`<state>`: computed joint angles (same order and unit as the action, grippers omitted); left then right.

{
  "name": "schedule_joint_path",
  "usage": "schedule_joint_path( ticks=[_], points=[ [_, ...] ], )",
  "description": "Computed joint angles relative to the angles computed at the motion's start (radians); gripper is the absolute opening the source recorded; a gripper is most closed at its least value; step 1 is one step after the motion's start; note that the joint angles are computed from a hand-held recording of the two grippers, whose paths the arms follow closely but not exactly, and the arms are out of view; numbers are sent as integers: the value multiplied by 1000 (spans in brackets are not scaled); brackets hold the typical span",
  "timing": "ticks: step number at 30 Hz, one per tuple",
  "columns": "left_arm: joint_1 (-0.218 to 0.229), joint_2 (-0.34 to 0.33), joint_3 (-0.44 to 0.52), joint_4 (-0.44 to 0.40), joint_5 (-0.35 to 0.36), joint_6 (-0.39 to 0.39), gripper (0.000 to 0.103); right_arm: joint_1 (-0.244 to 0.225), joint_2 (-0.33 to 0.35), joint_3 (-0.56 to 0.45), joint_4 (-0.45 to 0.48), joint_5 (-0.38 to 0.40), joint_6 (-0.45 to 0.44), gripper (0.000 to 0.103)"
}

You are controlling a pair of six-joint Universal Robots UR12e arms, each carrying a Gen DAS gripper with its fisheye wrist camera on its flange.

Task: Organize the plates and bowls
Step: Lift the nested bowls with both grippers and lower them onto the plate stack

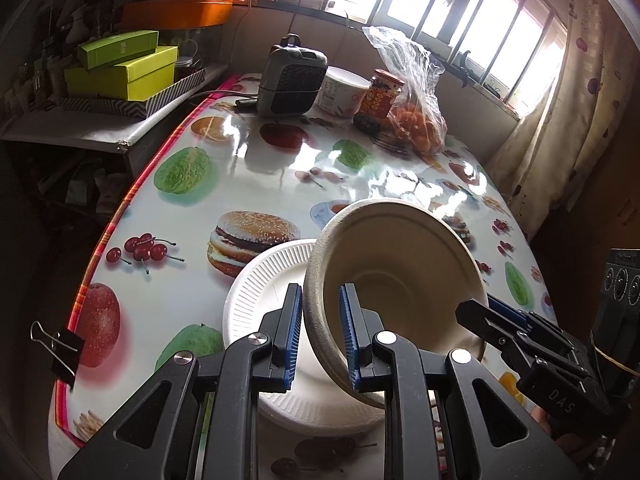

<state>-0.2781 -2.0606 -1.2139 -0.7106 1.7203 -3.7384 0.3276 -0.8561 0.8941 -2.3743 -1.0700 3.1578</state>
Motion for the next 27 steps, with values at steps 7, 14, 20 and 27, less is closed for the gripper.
schedule_joint_path(
  ticks=[7, 14, 20, 27],
  points=[
    [10, 6, -13, 1, -1, -9, 20, 7, 18, -29, 32, 1, -13, 29],
    [18, 9, -23, -4, -8, -21, 20, 14, 34, -56, 64, 1, -19, 29],
    [22, 7, -23, -14, -18, -27, 20, 16, 46, -75, 82, -2, -21, 29],
    [26, 4, -21, -21, -25, -28, 20, 18, 53, -87, 99, -5, -21, 29]
  ],
)
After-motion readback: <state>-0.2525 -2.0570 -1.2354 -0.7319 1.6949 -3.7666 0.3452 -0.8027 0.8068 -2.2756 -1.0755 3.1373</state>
